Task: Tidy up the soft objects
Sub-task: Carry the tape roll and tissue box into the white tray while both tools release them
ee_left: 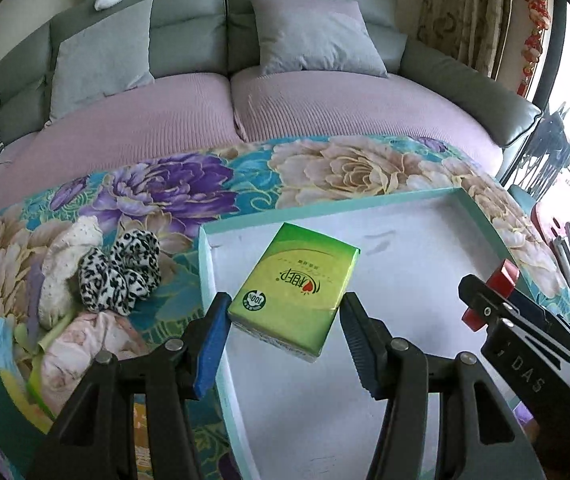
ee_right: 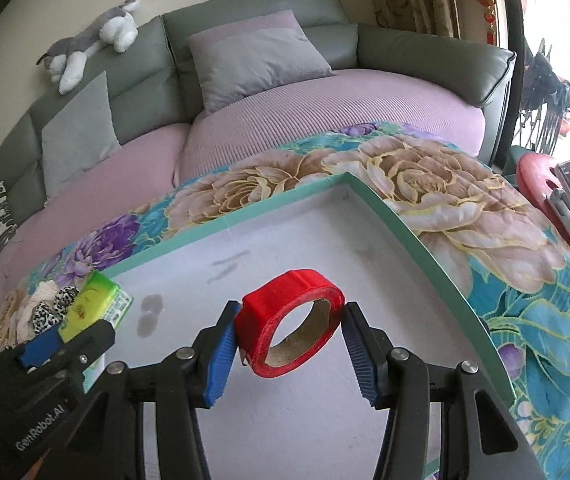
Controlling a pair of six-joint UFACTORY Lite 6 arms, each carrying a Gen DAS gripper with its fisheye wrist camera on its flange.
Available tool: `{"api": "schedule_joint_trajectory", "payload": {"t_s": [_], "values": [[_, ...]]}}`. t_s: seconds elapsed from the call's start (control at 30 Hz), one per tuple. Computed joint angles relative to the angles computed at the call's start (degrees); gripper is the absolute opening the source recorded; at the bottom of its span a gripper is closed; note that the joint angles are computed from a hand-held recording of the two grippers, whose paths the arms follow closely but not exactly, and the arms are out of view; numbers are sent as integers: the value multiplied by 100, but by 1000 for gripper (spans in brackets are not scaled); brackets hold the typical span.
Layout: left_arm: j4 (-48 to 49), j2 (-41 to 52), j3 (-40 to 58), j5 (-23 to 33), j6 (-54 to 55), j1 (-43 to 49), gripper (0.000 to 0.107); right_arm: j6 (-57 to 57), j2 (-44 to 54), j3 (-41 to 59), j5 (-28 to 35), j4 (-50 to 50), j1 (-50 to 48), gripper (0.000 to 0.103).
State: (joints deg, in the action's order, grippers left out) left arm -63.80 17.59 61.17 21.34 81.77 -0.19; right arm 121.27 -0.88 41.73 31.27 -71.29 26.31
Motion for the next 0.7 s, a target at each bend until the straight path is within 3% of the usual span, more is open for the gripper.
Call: {"api": "schedule_joint_trajectory", "payload": {"t_s": [0.53, 0.7], "values": [[251, 285, 17, 288, -173, 95, 59, -380, 385, 230, 18, 473, 19, 55], [233, 28, -87, 458, -85, 178, 67, -408, 223, 166, 158, 591, 46, 64]]}}
